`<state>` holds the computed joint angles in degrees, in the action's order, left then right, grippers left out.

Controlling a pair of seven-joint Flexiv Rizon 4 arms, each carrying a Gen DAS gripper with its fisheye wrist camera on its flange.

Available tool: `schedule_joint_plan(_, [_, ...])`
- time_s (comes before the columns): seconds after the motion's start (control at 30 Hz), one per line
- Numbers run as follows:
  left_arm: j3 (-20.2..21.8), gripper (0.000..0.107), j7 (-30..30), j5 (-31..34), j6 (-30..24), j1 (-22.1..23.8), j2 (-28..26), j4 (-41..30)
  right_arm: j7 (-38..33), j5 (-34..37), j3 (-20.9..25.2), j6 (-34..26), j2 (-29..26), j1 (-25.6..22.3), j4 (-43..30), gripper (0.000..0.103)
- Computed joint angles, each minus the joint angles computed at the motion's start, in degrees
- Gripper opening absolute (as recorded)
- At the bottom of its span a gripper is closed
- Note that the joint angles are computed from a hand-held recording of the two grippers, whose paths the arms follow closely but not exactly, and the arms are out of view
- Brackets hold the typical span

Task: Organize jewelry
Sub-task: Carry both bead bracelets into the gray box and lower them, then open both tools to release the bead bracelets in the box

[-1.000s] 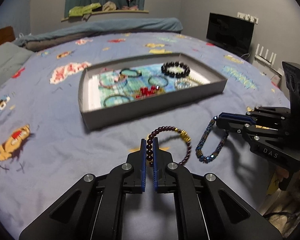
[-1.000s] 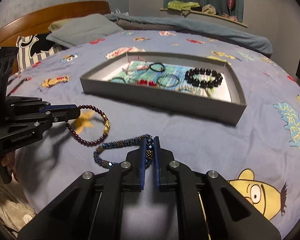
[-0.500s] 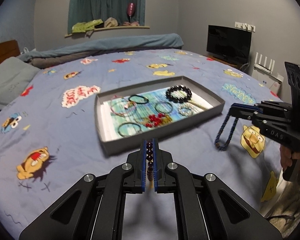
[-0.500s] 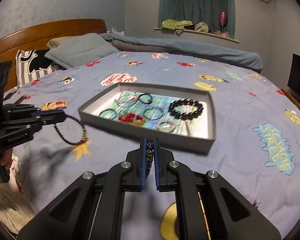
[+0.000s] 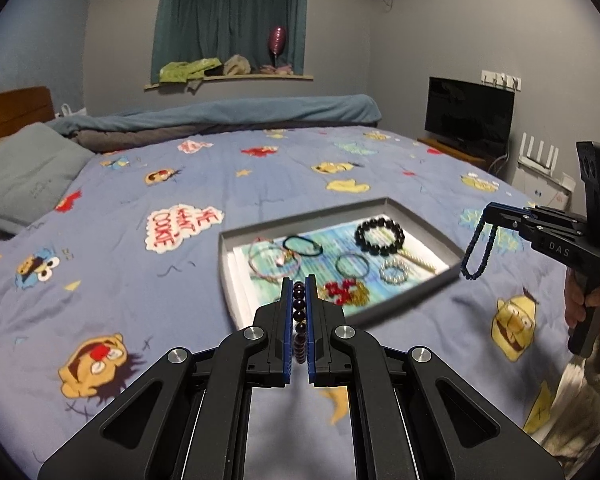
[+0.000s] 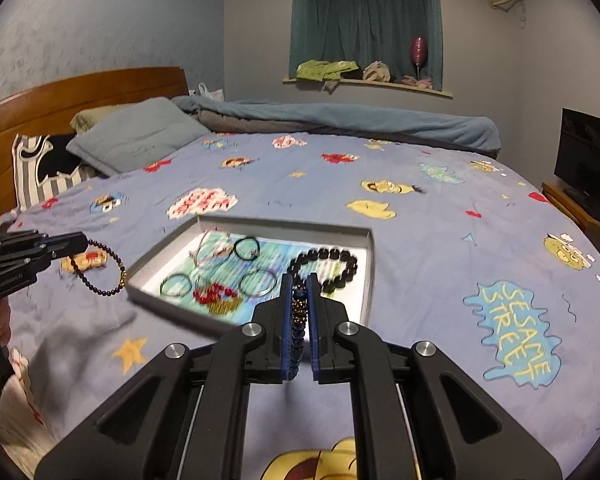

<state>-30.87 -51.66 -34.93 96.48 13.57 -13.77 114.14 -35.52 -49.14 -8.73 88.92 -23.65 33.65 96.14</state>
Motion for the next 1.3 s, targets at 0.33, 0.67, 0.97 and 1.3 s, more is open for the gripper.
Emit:
schedule_joint_plan(0.33, [6.96,0.006,-0.79,1.53,-6.85,-6.32,-7.05,-11.02,-8.54,8.03,5.72,-4.05,-6.36,-2.89,-10.09,0.007])
schedule_joint_plan(0.67, [10.95,0.006,-0.78,0.48,-14.98,-11.35,-15.91,-22.73,-23.91,21.76,15.13,-12.40,-15.89,-5.63,-24.25,0.007])
schedule_joint_plan(0.97, [20.52,0.006,-9.29,5.65,-23.09,-17.05,-21.23,-31.50,-34.26,30.86,18.87,-22.48,-27.35,-4.51,-45.15,0.007])
schedule_joint_plan(1.3, [28.59,0.006,-21.30,18.12,-32.41,-19.91,-25.29,-40.50,-38.69,37.98,18.44,-46.63,-43.42,-2.11,-77.60,0.007])
